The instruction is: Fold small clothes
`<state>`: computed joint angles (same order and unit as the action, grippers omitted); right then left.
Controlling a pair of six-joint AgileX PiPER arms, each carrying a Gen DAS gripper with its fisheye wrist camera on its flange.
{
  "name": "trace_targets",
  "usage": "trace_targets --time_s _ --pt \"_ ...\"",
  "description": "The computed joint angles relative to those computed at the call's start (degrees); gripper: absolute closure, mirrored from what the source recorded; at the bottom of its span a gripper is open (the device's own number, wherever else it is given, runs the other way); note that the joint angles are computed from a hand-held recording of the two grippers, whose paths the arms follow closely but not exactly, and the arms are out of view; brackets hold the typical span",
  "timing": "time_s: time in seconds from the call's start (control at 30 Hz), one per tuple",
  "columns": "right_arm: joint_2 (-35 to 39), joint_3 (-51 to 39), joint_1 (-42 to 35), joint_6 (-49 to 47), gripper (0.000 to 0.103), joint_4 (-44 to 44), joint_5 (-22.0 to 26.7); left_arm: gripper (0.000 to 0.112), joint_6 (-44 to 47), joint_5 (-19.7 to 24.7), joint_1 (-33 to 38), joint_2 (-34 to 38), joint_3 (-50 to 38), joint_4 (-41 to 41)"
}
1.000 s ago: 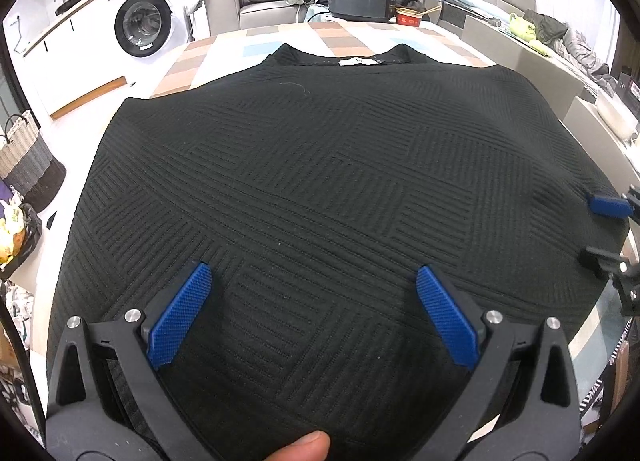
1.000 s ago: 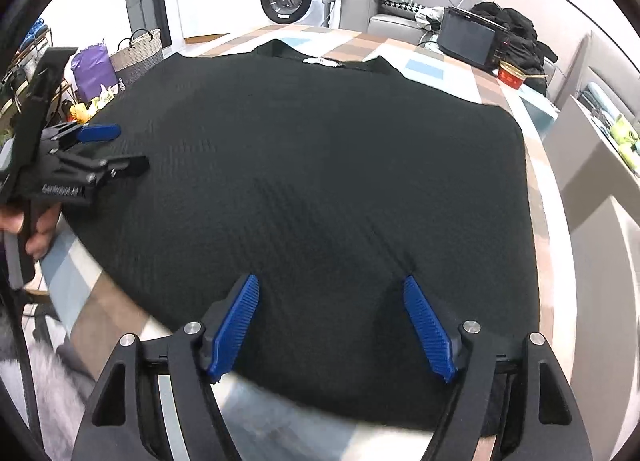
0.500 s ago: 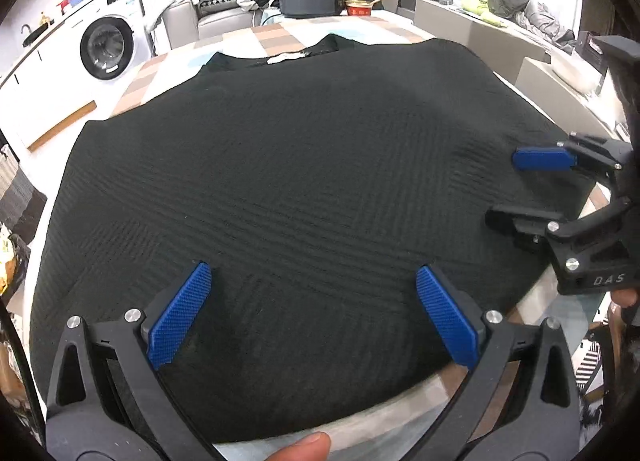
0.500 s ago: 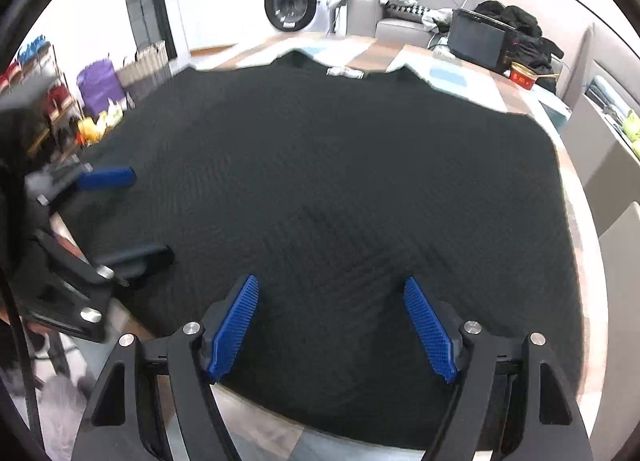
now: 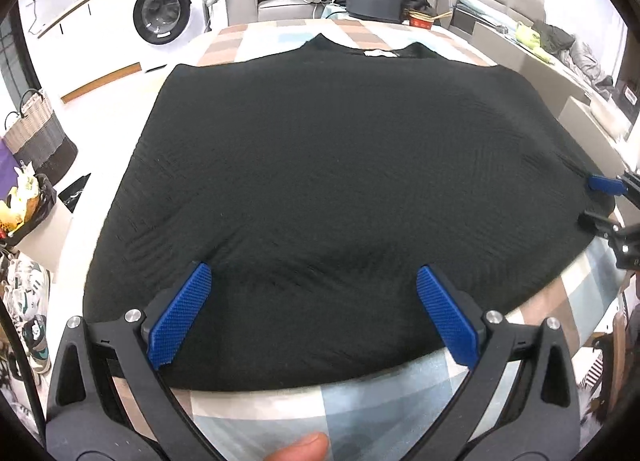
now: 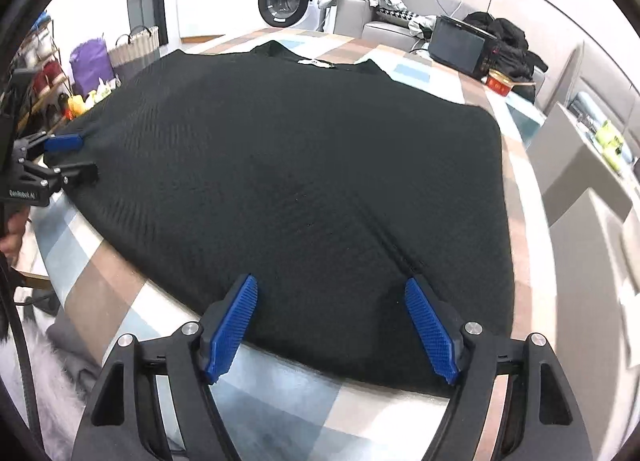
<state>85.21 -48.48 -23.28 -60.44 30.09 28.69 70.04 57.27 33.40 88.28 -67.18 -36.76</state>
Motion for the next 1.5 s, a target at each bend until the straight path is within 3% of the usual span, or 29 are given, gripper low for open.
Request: trace_targets --time_s 0.07,0.2,0.33,0.4,0.67,0.77,0.83,1.07,1.27,1.33,1.4,1.5 --pt "0.1 -0.6 1.0 -1.6 0.025 3.5 -0.1 0.01 -0.9 -0.9 -1.0 0.2 -0.4 0.4" --pt "4.2 -6.0 4.9 6.2 0.024 2.2 -0.5 0.01 -6.8 -3.5 -4.5 2.3 -2.6 2.7" --pt "11.0 -13.1 7.7 17.0 0.024 -3.6 -0.2 0.01 -9.6 -5.4 -6.2 4.5 -4.5 4.2" --pt "13.3 -14.8 8.1 21.2 0.023 -7.5 -0.7 0.01 -7.9 -3.2 -4.5 5.6 -5.9 2.5" --pt "9.9 -10.9 -1.9 8.1 0.023 1.2 1.9 0.01 -4.8 0.6 1.7 8.1 -9.9 0.2" --pt "9.2 -10.3 -4.6 11.3 0.023 -1.5 0.4 0.01 -7.5 -3.6 1.2 8.0 -9.9 3.1" --pt "9.5 -11.0 -6.3 10.5 0.023 0.4 1.8 0.01 -8.6 -1.9 1.7 9.3 -11.6 2.9" --pt "9.6 -14.5 0.0 16.7 0.023 -3.3 1.7 0.01 -10.1 -3.2 -2.5 9.0 -13.1 3.9" --pt "19.0 -26.7 6.1 21.2 0.023 -2.9 6.7 0.01 -17.5 -5.7 -11.6 12.4 -18.0 9.5" --pt "22.8 -31.0 8.0 27.5 0.023 -8.1 7.4 0.01 -19.6 -6.2 -13.9 14.2 -20.3 11.4" --pt "25.3 -33.2 9.4 31.8 0.021 -13.5 6.5 0.009 -23.5 -5.7 -15.7 17.1 -23.5 14.7" --pt "25.3 -33.1 7.9 27.7 0.021 -10.8 6.8 0.009 -24.9 -1.1 -14.5 21.1 -28.5 12.5"
